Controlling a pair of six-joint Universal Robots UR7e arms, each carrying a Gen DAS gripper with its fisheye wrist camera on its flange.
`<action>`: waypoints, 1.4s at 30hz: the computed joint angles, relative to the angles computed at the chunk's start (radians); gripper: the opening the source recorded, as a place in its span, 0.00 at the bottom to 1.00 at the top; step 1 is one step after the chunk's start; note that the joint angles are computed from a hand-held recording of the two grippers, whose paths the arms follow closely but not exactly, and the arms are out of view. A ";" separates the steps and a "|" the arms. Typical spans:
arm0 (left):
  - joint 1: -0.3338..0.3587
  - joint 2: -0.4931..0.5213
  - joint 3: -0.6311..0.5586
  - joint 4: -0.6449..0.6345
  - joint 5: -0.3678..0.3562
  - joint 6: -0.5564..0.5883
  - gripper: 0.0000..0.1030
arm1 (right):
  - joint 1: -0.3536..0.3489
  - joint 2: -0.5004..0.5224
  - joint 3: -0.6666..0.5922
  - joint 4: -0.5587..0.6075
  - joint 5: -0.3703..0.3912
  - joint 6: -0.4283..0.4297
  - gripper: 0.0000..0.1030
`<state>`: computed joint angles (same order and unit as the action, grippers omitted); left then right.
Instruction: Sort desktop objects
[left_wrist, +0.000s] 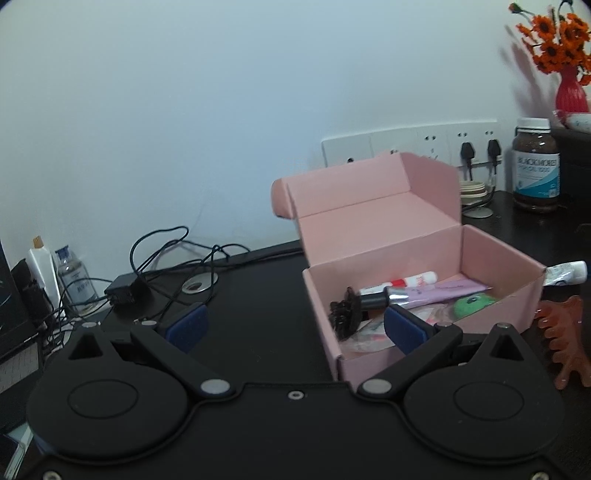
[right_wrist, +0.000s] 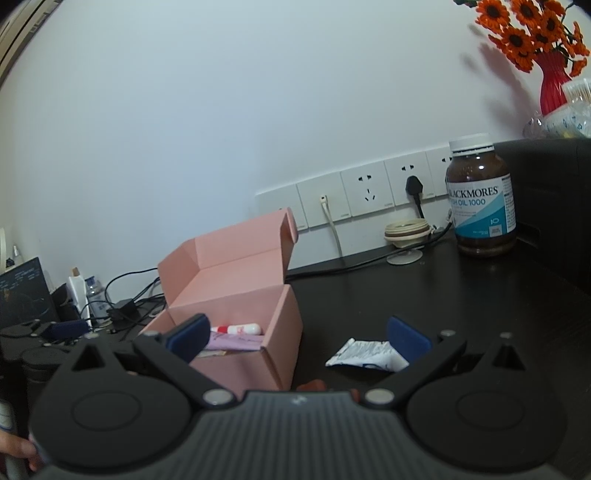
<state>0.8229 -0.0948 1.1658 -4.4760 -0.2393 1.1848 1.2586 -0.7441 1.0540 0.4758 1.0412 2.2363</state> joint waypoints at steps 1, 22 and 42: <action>-0.005 0.001 0.000 -0.004 0.001 0.009 1.00 | 0.001 0.001 -0.002 0.002 0.003 0.001 0.99; -0.064 -0.064 0.260 0.222 -0.005 -0.394 1.00 | 0.009 0.035 -0.127 0.126 0.111 -0.183 0.99; -0.064 -0.010 0.233 0.581 -0.095 -0.568 1.00 | -0.028 0.103 -0.307 0.230 0.086 0.013 0.99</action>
<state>0.7587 -0.1049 1.3991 -3.8949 -0.3339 0.6167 1.2309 -0.6408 0.7471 0.7056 1.1268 2.2498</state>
